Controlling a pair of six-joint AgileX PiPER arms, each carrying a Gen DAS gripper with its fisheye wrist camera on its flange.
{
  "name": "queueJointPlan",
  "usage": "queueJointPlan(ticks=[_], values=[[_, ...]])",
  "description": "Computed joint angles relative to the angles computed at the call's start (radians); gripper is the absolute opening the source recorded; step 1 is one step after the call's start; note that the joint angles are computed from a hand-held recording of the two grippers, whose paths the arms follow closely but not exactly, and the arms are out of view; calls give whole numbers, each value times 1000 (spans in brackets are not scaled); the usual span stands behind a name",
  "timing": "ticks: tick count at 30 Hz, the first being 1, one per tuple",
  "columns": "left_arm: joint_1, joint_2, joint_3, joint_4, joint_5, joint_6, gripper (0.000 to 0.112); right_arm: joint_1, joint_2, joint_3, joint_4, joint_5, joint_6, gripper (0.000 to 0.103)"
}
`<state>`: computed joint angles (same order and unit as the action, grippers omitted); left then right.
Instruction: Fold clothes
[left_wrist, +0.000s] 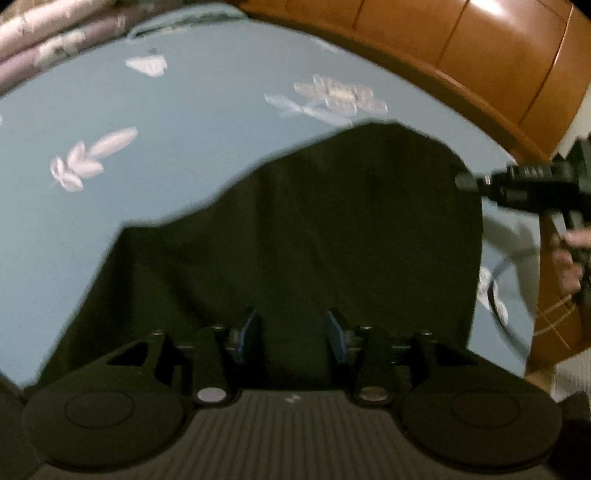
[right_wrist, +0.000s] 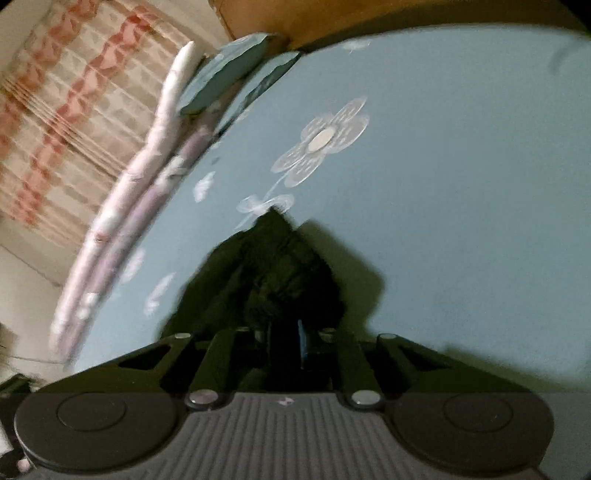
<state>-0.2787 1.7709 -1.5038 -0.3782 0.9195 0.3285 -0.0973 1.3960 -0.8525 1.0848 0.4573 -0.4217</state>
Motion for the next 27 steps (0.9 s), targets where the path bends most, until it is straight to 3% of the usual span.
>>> queueJointPlan(ticks=[4, 8, 11, 12, 15, 21, 23, 24, 27], values=[[-8, -24, 46, 1, -7, -3, 54, -21, 13, -58, -162, 63, 97, 16], [21, -36, 21, -23, -21, 1, 54, 18, -58, -98, -405, 70, 299, 33], [46, -18, -21, -4, -51, -20, 56, 105, -104, -160, -670, 53, 501, 53], [47, -9, -30, 18, -65, -33, 56, 141, -109, -192, -763, 57, 564, 71], [46, 9, -27, 102, -112, -71, 57, 270, -42, -298, -971, 83, 679, 84], [80, 18, 36, 244, -175, -178, 59, 466, 210, -520, -1086, 227, 661, 93], [110, 0, 61, 218, -179, -156, 59, 497, 237, -521, -1097, 248, 661, 95], [114, -10, 71, 236, -182, -165, 59, 511, 251, -523, -1101, 259, 661, 102], [103, -41, 84, 352, -181, -243, 57, 533, 286, -529, -1149, 285, 706, 103]])
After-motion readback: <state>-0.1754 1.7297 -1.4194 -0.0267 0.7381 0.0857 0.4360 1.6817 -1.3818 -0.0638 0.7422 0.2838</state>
